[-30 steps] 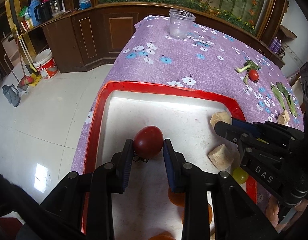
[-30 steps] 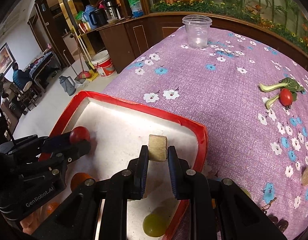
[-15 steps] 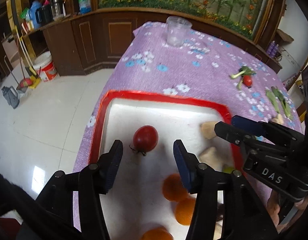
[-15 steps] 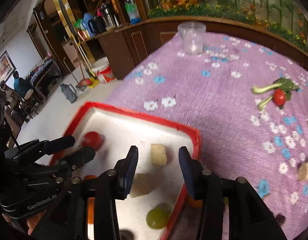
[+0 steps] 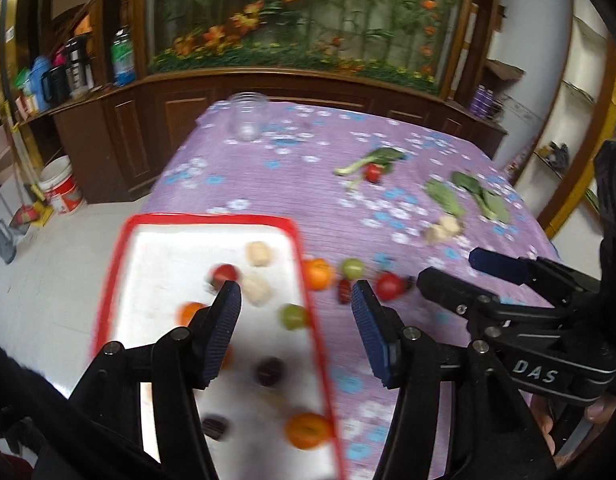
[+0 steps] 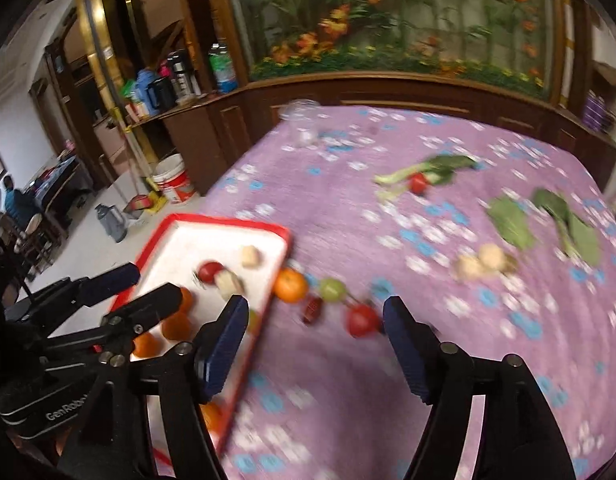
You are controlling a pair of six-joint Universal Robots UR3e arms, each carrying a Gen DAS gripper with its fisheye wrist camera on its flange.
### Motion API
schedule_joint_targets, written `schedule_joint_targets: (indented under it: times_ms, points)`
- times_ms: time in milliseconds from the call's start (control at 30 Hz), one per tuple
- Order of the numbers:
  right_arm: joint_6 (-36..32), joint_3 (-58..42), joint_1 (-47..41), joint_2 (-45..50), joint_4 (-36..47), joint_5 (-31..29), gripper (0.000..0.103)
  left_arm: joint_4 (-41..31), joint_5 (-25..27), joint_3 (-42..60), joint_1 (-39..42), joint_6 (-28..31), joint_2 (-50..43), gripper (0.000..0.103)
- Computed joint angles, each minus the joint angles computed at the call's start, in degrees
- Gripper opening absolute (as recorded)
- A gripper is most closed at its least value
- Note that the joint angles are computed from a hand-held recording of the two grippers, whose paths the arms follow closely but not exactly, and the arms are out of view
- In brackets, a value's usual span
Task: Organize fruits
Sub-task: 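Withdraw both tools from the tray back over the table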
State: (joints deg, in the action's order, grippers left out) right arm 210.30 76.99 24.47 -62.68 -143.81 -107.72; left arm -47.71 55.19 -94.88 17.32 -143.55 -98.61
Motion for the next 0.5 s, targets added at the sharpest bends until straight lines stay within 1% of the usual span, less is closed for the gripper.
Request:
schedule_joint_targets:
  times_ms: [133, 267, 400, 500]
  points:
    - [3.1, 16.1, -1.9, -11.0, -3.2, -0.3, 0.073, 1.8, 0.1, -5.2, -3.5, -0.5, 3.9, 0.056]
    - [4.1, 30.1, -5.1, -21.4, -5.9, 1.0, 0.073, 2.7, 0.3, -8.6, -6.9, -0.8, 5.7, 0.056]
    - [3.6, 39.2, -7.7, -29.0, -8.1, 1.4, 0.073, 3.6, 1.6, -9.6, -10.9, -2.5, 5.0, 0.056]
    - [2.0, 44.1, -10.3, -32.9, -10.3, 3.3, 0.073, 4.3, 3.1, -9.4, -13.4, -3.3, 3.8, 0.056]
